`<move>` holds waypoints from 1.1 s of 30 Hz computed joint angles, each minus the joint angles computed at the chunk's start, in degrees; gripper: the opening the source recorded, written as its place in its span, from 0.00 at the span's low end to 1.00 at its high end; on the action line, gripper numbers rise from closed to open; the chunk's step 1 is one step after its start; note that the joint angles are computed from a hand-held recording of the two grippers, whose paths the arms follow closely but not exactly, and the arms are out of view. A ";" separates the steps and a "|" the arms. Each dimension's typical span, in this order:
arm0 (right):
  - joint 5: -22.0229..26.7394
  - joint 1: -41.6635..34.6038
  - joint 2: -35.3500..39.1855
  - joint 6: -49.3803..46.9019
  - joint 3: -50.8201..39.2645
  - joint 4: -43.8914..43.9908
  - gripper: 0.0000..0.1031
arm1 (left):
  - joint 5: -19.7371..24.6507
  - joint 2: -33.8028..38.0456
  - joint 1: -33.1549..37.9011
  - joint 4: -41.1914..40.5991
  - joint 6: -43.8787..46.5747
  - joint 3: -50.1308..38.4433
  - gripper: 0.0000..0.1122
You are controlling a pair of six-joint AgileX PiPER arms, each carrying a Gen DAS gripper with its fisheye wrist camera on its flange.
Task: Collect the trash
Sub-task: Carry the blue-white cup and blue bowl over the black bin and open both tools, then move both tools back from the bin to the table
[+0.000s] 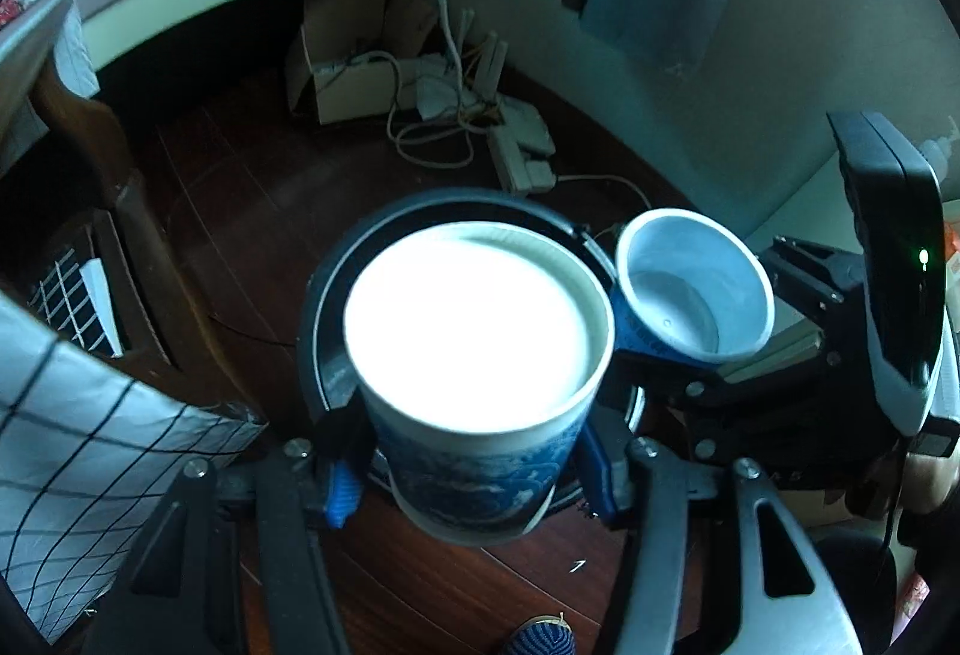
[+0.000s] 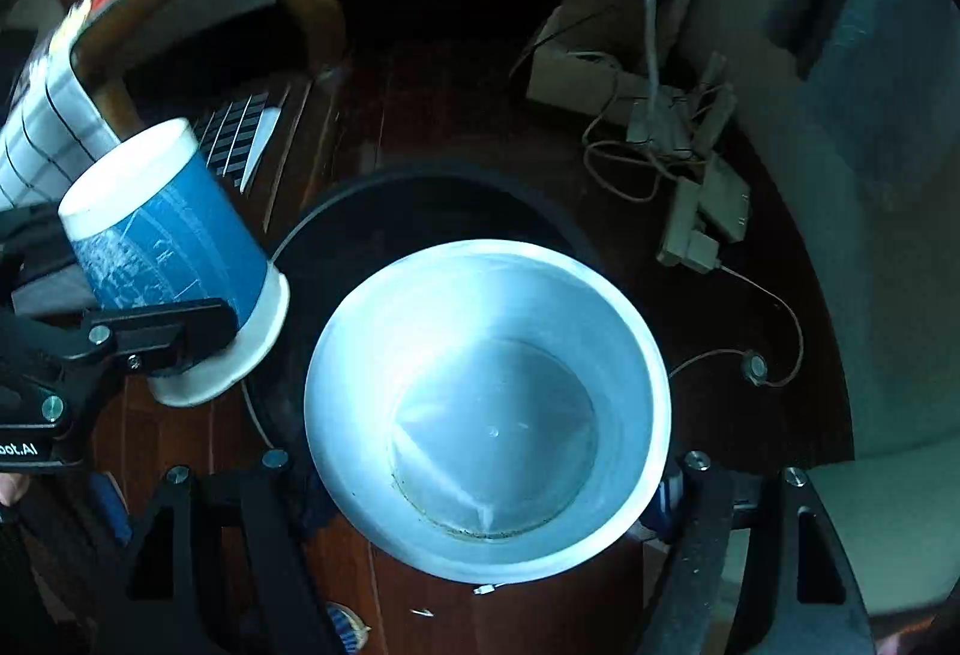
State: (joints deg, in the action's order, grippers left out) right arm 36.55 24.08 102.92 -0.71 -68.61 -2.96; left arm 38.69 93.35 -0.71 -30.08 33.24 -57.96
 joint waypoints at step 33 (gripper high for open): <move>1.75 4.62 -5.70 21.37 1.20 -10.25 0.99 | -1.28 -13.74 3.22 15.28 -15.25 4.78 0.91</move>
State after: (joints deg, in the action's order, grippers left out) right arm 38.30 28.70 97.21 20.66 -67.41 -13.20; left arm 37.41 79.61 2.51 -14.81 17.99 -53.19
